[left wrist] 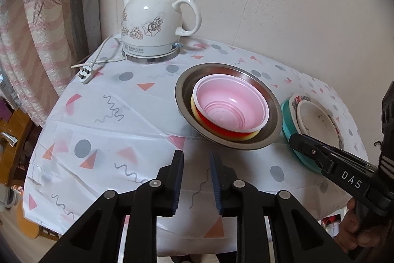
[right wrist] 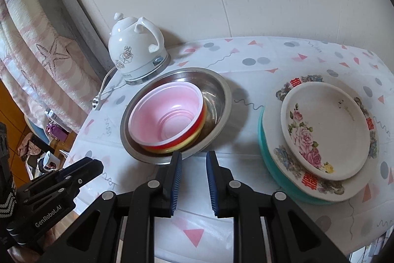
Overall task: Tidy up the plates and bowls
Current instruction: 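Move both grippers to the steel bowl rim and grip it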
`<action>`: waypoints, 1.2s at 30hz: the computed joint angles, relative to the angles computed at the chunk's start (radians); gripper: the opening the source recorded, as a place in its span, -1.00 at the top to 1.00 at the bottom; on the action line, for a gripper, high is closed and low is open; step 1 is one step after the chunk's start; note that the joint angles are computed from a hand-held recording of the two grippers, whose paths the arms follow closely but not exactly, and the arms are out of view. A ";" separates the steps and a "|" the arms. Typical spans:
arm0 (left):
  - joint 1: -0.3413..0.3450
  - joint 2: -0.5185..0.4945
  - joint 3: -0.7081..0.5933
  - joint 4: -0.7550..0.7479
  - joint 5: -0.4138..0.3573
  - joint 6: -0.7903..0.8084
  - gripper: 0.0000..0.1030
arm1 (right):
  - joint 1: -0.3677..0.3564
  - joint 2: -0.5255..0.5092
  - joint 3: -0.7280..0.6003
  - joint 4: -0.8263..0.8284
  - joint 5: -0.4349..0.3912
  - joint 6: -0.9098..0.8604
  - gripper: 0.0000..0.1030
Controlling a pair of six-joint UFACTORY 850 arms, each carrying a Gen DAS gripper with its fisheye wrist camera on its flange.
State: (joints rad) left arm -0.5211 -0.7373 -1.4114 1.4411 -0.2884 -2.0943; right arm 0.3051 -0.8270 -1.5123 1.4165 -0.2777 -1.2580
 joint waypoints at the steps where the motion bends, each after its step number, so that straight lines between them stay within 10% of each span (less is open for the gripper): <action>1: -0.002 0.001 0.002 0.004 -0.003 -0.001 0.52 | 0.000 0.003 0.004 0.009 0.001 -0.006 0.61; 17: -0.002 0.005 0.021 0.093 0.007 -0.086 0.49 | 0.003 0.032 0.046 0.079 0.036 -0.069 0.61; 36: 0.097 -0.003 0.040 0.378 0.122 -0.545 0.33 | -0.048 -0.119 -0.205 -0.286 -0.071 0.347 0.61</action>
State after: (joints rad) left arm -0.4242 -0.7404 -1.3719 1.8187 -0.1666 -2.6389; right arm 0.2567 -0.9462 -1.7175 1.1308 -0.3488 -0.9111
